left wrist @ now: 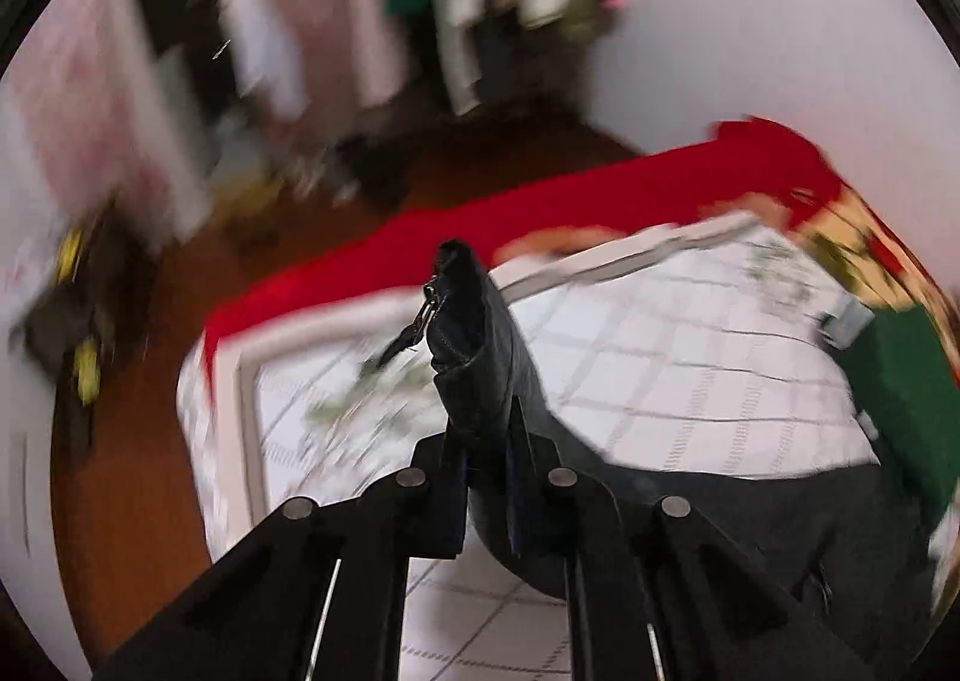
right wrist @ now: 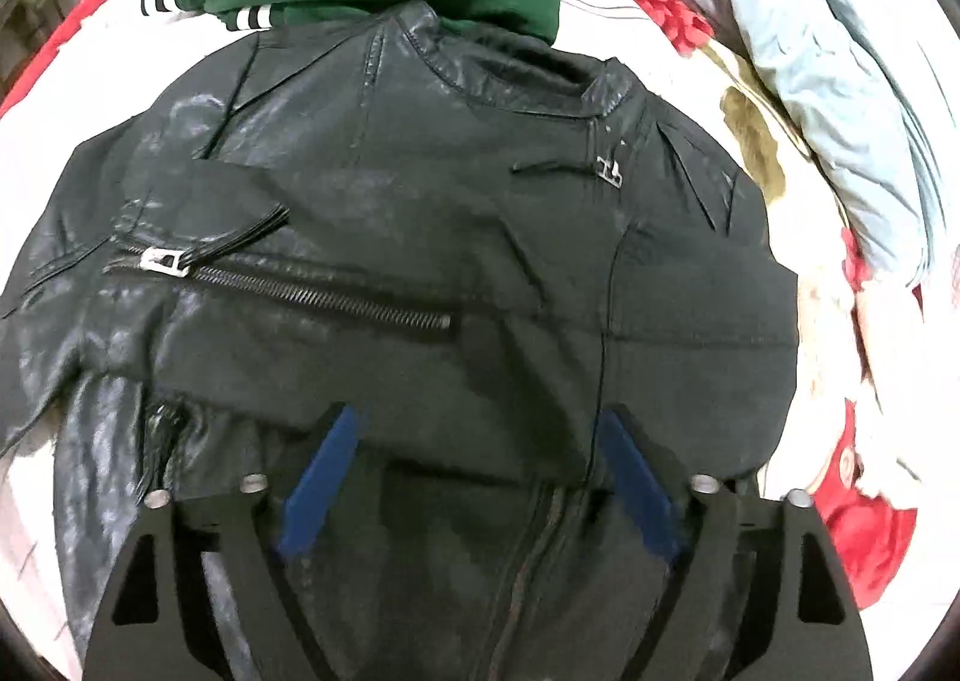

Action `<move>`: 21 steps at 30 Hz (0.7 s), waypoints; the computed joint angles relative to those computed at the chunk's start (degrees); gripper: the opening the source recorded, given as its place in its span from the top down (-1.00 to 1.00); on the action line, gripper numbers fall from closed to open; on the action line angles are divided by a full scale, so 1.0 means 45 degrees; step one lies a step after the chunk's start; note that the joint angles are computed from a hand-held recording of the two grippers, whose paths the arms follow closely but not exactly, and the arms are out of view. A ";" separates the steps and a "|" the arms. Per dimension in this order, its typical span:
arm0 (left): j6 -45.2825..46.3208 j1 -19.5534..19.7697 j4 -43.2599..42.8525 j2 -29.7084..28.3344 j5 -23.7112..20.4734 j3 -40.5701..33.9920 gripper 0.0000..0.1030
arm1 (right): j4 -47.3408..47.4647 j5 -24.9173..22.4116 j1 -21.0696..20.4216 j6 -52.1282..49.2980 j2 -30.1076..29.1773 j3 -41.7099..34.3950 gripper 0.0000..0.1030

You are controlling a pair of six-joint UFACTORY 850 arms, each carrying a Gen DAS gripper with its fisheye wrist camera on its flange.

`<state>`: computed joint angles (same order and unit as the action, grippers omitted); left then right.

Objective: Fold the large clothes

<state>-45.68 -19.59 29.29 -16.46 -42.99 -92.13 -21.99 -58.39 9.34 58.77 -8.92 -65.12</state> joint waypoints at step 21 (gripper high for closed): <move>1.2726 -0.6790 -0.9253 -0.3991 -0.2531 -0.5654 0.88 | 0.0862 -0.0511 -0.4143 0.1241 0.6199 0.5796 -0.68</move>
<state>11.58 -50.15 -12.34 -34.42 -54.38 -117.58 -18.11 -60.69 -9.31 64.36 18.98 -39.04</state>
